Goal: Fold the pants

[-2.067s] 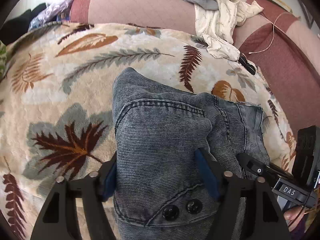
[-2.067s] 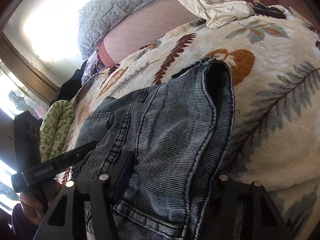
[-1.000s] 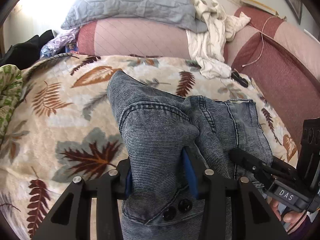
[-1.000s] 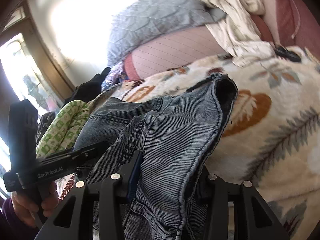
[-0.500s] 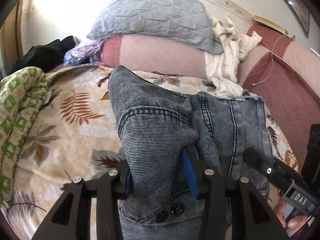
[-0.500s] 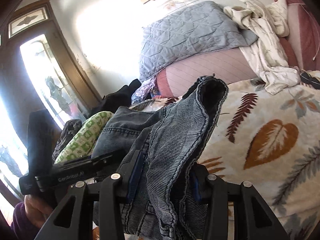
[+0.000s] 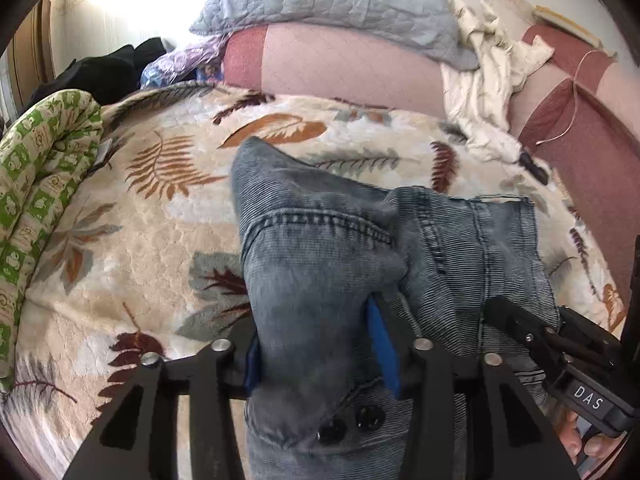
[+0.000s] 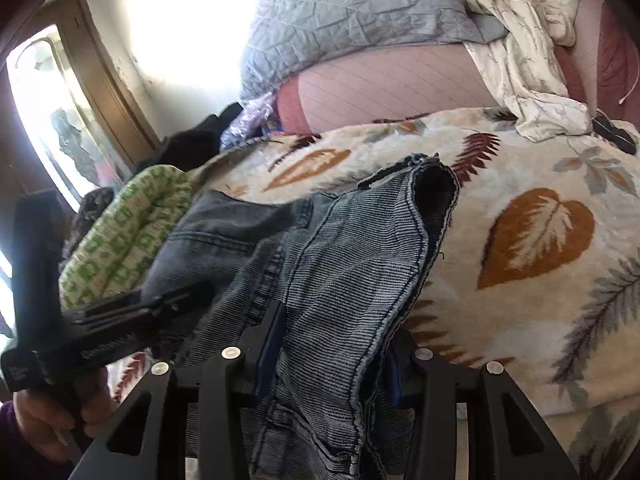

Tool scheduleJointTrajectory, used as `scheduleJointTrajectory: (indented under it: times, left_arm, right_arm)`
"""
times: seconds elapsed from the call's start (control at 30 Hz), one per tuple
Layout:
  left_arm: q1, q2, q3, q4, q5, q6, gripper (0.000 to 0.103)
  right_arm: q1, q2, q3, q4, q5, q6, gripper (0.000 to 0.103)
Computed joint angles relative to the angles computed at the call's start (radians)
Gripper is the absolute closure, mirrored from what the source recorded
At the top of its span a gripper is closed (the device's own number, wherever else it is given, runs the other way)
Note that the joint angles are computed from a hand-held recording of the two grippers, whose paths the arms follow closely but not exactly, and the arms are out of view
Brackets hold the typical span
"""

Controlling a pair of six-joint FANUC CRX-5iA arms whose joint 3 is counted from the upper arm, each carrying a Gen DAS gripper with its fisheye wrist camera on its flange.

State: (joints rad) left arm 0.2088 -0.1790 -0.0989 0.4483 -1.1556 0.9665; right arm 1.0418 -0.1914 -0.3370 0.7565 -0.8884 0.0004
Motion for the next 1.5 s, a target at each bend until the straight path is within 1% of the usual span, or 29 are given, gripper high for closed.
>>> scheduleJointTrajectory:
  times: [0.03,0.1,0.13,0.2,0.27,0.33,0.43,0.5,0.57,0.63,0.73,0.83,0.97,1.1,1.3,1.43,1.5]
  left_arm:
    - [-0.002,-0.005,-0.001,-0.019,0.013,0.008,0.051]
    - [0.001,-0.019,-0.008,-0.045,0.037,0.008,0.045]
    - [0.006,-0.032,-0.018,-0.053,0.053,0.001,0.043]
    - [0.017,-0.055,-0.035,-0.063,0.077,-0.014,0.036]
    - [0.033,-0.081,-0.05,-0.071,0.097,-0.021,0.032]
    - [0.054,-0.111,-0.07,-0.065,0.115,-0.033,0.03]
    - [0.077,-0.157,-0.088,-0.077,0.144,-0.042,0.027]
    - [0.09,-0.192,-0.101,-0.082,0.173,-0.048,0.023]
    - [0.105,-0.224,-0.11,-0.088,0.193,-0.045,0.023]
    - [0.134,-0.254,-0.124,-0.065,0.198,-0.059,0.023]
    - [0.177,-0.276,-0.128,-0.026,0.17,-0.071,0.022]
    - [0.214,-0.29,-0.124,0.0,0.137,-0.069,0.022]
    - [0.248,-0.32,-0.128,0.019,0.137,-0.075,0.022]
    - [0.293,-0.343,-0.134,0.08,0.106,-0.114,0.022]
    - [0.343,-0.383,-0.15,0.149,0.086,-0.199,0.022]
    - [0.397,-0.406,-0.156,0.221,0.055,-0.25,0.022]
    - [0.425,-0.418,-0.16,0.253,0.042,-0.265,0.022]
  right_arm:
    - [0.001,0.0,0.002,-0.011,-0.011,0.003,0.055]
    - [0.002,0.009,0.014,-0.032,-0.044,0.008,0.055]
    - [0.004,0.013,0.021,-0.043,-0.062,0.013,0.054]
    - [0.01,0.018,0.032,-0.053,-0.095,0.018,0.05]
    - [0.02,0.026,0.045,-0.057,-0.133,0.03,0.041]
    - [0.038,0.032,0.053,-0.039,-0.168,0.037,0.04]
    - [0.075,0.047,0.06,0.021,-0.245,0.04,0.037]
    - [0.111,0.048,0.046,0.093,-0.298,0.025,0.033]
    - [0.145,0.044,0.03,0.16,-0.339,0.009,0.03]
    - [0.171,0.034,0.012,0.215,-0.362,-0.017,0.03]
    - [0.205,0.033,0.0,0.286,-0.408,-0.057,0.029]
    - [0.237,0.047,0.015,0.332,-0.458,-0.065,0.028]
    - [0.28,0.051,0.036,0.356,-0.498,-0.1,0.026]
    - [0.324,0.075,0.089,0.36,-0.574,-0.083,0.025]
    - [0.373,0.108,0.165,0.402,-0.651,-0.054,0.025]
    - [0.405,0.131,0.21,0.433,-0.691,-0.033,0.019]
    - [0.421,0.135,0.225,0.445,-0.706,-0.031,0.019]
